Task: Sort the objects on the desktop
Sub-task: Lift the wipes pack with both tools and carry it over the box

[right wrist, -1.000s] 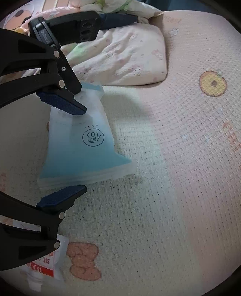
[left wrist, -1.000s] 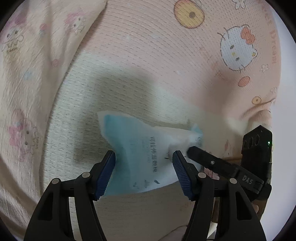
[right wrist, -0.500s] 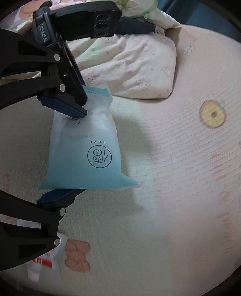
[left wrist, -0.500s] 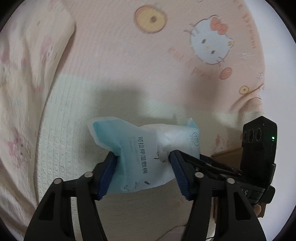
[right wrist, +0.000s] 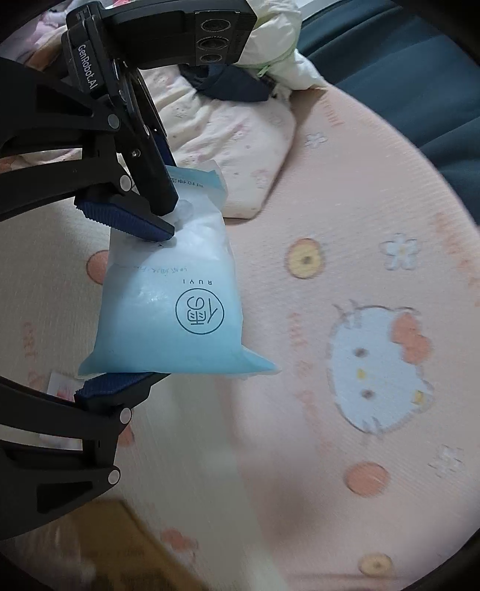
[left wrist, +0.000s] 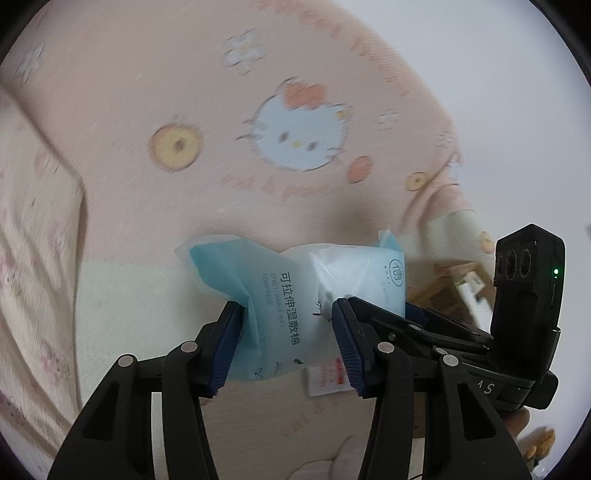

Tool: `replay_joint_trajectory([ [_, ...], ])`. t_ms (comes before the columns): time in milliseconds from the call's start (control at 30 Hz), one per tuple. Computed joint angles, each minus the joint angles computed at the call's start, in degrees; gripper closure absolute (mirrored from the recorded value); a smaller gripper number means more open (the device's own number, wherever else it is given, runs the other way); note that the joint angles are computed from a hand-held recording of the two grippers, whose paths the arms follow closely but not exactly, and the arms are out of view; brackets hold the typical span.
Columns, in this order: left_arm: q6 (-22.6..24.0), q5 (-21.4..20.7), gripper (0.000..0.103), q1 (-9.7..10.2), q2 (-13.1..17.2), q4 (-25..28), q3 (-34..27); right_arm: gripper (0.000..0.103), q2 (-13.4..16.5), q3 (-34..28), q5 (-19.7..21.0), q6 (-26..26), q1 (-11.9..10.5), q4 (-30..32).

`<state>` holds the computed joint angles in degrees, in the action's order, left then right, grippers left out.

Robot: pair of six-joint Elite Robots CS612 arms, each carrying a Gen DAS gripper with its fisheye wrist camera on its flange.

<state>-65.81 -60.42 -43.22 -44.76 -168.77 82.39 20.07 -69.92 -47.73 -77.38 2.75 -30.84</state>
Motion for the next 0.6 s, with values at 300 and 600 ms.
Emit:
replay_joint_trajectory([
  [300,7.8,2.0,0.049,-1.48,0.9,-0.9,-5.6,0.04,-2.2,-0.3,6.5,1.1,-3.2,-2.8],
  [600,12.1,-1.1,0.049,-1.56,4.7,-0.8,-13.9,0.04,-4.8,3.2,7.5,6.8,-5.2,-8.3],
])
